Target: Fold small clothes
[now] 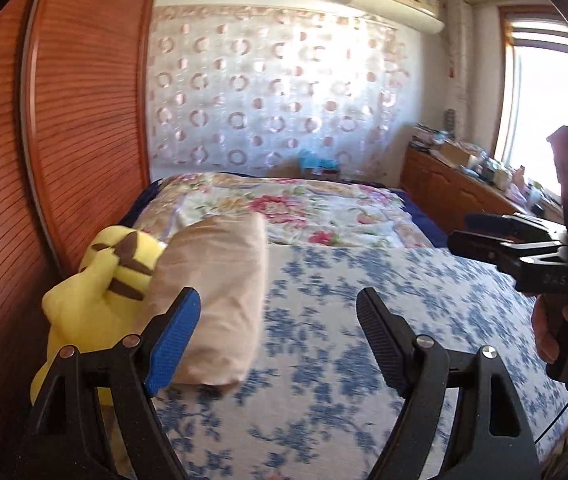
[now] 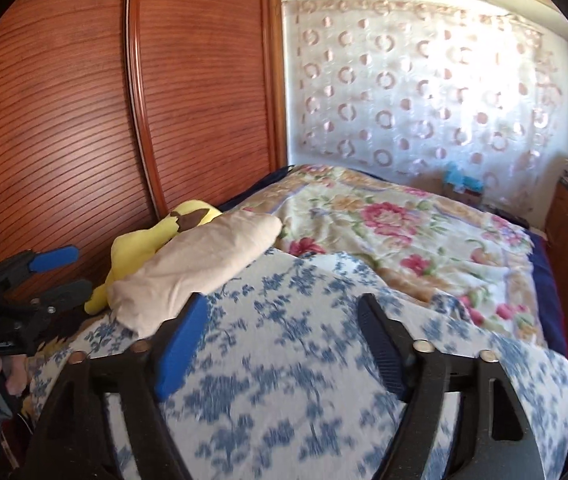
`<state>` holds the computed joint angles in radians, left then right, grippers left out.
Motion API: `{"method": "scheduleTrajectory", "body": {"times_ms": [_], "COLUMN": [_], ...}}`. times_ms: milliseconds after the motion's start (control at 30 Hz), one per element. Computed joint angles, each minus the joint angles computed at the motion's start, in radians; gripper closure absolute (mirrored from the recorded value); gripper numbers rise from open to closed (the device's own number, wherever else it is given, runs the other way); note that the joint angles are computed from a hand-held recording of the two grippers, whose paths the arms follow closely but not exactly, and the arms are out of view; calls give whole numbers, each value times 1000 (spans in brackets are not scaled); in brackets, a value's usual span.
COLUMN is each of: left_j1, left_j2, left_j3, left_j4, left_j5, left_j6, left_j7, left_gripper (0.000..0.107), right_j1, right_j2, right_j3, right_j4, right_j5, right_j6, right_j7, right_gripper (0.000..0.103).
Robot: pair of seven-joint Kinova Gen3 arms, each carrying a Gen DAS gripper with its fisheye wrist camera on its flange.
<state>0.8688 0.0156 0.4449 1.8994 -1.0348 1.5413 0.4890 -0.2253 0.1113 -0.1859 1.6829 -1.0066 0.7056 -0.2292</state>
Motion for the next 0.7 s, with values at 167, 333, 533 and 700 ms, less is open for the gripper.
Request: {"method": "scheduleTrajectory", "body": {"times_ms": [167,333,533,700], "left_j1": [47,108,190,226], "left_j2": [55,102,174,188], "left_j3": [5,-15,-61,-93], "left_j4": [-74,-154,-273,-306], "left_j5": [-45,-84,-106,-113], "left_j6": [33,70,161,156], "left_j7": [-41,-71,-130,-134], "left_gripper": [26,26,26,26], "right_j1": [36,19,-7,-26], "right_j2": [-142,-280,-446,-541], "right_j3": [64,162,264,294], "right_j4": [164,295,412,458], "right_j5": [-149,-231,-220,-158], "right_j6": [5,-12,-45,-70], "right_j7": [114,149,117,41], "right_gripper": [15,15,15,15]}}
